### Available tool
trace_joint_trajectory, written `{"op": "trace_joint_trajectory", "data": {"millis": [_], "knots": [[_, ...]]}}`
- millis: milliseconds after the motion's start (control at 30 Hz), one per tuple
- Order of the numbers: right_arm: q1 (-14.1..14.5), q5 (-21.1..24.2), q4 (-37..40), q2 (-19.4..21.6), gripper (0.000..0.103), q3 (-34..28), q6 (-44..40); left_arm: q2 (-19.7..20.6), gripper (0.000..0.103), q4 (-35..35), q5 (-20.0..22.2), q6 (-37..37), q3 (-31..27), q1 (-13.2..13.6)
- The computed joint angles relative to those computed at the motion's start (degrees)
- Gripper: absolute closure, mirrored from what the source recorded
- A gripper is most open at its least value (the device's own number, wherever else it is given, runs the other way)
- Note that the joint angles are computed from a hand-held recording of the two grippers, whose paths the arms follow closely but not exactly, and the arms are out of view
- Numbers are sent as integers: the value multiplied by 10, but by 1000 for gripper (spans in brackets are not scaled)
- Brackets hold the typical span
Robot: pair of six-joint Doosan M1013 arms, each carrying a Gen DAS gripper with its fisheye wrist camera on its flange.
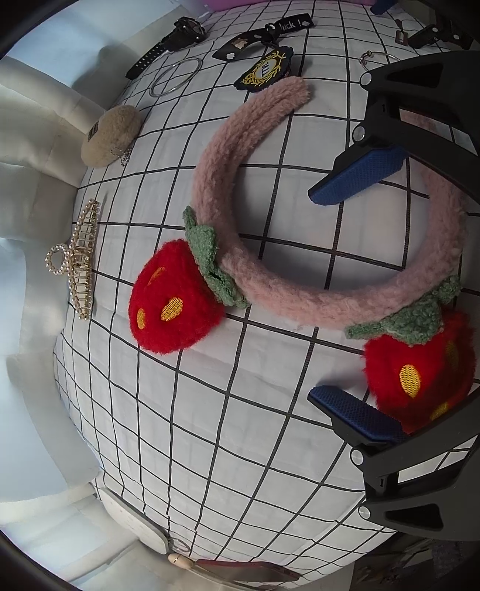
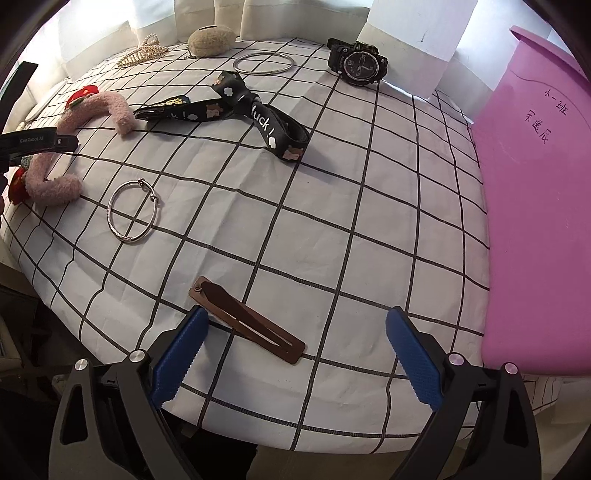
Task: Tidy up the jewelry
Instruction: 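Move the left tool toward the pink strawberry headband, then grasp the pink headband with the left gripper and lift it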
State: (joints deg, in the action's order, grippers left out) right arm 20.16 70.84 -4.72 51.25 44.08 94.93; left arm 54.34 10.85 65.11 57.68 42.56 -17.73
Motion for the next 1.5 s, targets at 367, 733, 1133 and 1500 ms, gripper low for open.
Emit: {"op": "trace_joint_trajectory", "data": {"millis": [367,733,1133,1500], "knots": [[-1,-17,54,-7,90,4,-55,-12,62,-4,-13,18,11,-6],[-11,-38,114,-8,91,-7,-35,-39,93,-27,-65,8,45,2],[-20,-75,157,-10,91,-38,-33,-80,93,-3,-131,-5,62,-7],[-32,-158,137,-56,91,-25,-27,-78,93,-11,-174,64,2,-36]]}}
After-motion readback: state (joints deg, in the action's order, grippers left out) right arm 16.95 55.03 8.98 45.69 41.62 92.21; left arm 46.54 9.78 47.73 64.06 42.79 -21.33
